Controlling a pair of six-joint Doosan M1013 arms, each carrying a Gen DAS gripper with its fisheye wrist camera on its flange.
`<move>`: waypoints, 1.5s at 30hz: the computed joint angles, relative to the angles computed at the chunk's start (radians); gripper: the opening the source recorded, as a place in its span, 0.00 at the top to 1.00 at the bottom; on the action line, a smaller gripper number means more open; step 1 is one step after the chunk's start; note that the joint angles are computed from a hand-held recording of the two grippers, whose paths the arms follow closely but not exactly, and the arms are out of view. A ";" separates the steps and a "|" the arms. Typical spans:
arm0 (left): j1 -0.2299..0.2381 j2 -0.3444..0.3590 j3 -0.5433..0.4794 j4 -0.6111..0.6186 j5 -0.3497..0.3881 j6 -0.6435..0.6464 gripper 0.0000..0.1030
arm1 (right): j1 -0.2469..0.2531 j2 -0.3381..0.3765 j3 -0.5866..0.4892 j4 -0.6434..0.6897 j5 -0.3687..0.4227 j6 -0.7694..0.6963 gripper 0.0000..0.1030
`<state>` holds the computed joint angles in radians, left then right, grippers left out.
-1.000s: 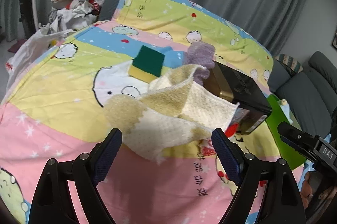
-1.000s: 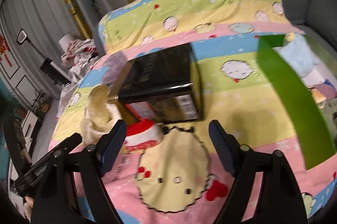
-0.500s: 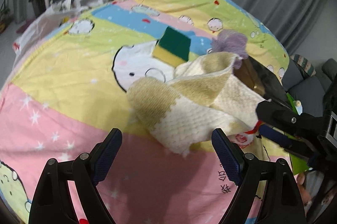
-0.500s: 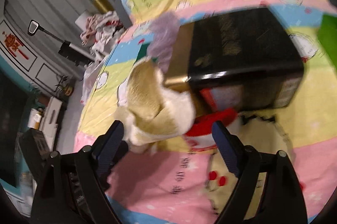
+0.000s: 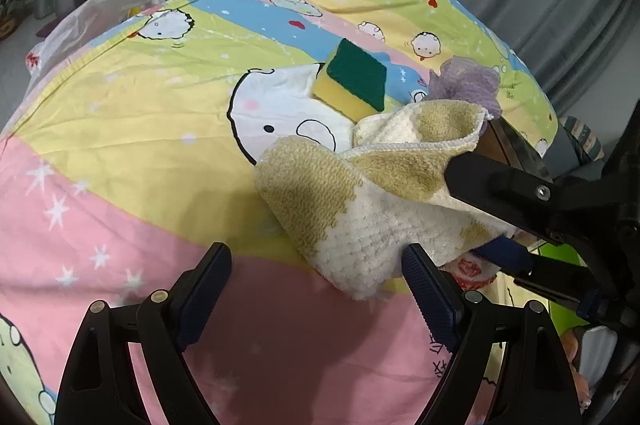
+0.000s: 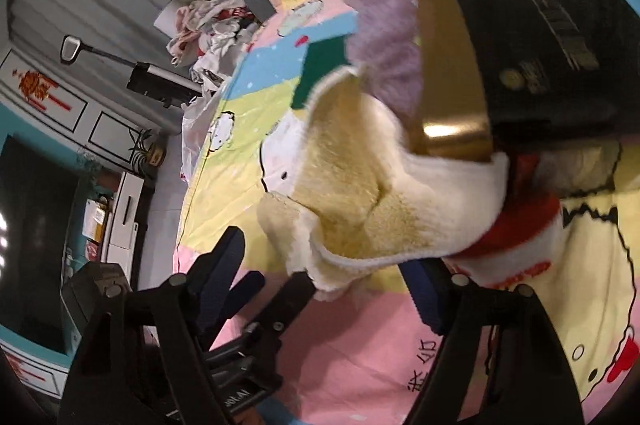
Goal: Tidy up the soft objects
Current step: 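Lift the towel into the green box and open the right gripper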
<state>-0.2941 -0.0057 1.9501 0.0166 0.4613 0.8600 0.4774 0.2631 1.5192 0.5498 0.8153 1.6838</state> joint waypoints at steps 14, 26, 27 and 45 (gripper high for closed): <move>0.023 0.019 0.005 -0.211 -0.066 0.159 0.54 | 0.021 0.102 -0.091 -0.131 0.087 0.077 0.74; -0.045 -0.071 0.011 -0.335 -0.166 0.379 0.59 | -0.063 -0.076 0.073 0.180 -0.067 -0.204 0.83; -0.055 -0.077 0.008 -0.327 -0.173 0.380 0.59 | -0.069 -0.090 0.083 0.195 -0.077 -0.218 0.83; -0.264 -0.003 -0.179 -0.338 -0.198 0.578 0.59 | -0.259 -0.331 0.257 0.303 -0.289 -0.339 0.83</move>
